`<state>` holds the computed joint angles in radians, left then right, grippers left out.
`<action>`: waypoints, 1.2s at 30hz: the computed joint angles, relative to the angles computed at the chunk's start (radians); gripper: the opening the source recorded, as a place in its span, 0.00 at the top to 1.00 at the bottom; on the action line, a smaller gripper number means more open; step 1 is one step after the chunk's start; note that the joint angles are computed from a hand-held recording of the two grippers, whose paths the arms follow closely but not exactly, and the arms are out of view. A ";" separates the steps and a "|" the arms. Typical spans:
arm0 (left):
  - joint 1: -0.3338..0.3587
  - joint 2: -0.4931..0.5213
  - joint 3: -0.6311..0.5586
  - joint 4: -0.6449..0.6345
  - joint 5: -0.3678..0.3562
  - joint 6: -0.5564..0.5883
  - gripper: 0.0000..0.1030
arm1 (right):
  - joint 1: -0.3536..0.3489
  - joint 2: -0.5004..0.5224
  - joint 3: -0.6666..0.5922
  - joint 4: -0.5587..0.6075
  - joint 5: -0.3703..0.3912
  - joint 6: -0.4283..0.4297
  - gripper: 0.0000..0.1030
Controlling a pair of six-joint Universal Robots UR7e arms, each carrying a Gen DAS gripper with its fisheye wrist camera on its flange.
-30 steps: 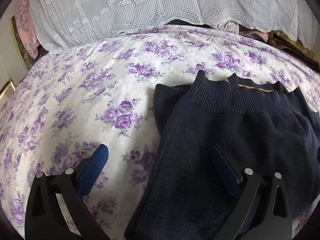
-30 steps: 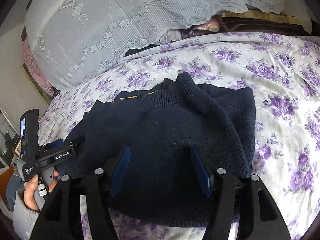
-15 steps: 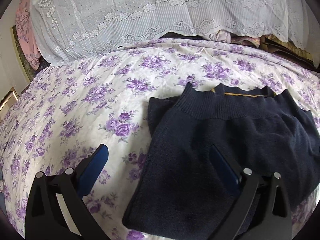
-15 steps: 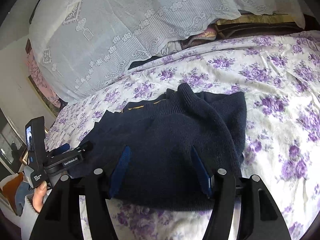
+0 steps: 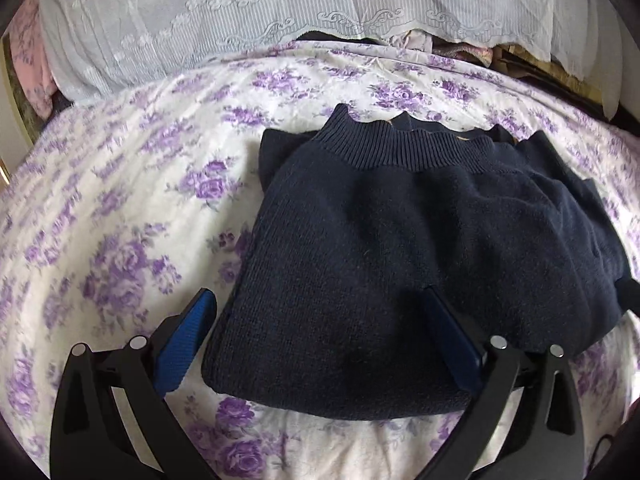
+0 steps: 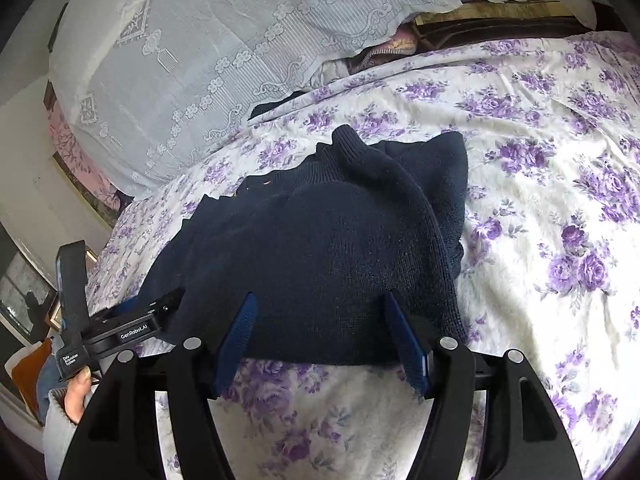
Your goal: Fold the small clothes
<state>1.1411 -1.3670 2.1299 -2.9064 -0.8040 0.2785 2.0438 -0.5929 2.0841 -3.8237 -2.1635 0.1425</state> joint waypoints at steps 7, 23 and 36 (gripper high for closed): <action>-0.024 -0.106 0.100 -0.053 -0.018 0.010 0.04 | 0.003 0.000 0.069 -0.161 0.011 0.029 0.35; 0.072 -0.221 0.086 0.138 -0.179 -0.160 0.04 | -0.117 -0.036 0.249 -0.354 0.212 0.258 0.43; 0.067 -0.104 0.016 0.157 -0.239 -0.144 0.04 | -0.139 -0.036 0.145 -0.235 0.183 0.197 0.43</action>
<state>1.2082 -1.4705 2.1462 -2.7495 -1.0434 0.1346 1.9047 -0.6291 2.2288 -4.0584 -1.9808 0.3394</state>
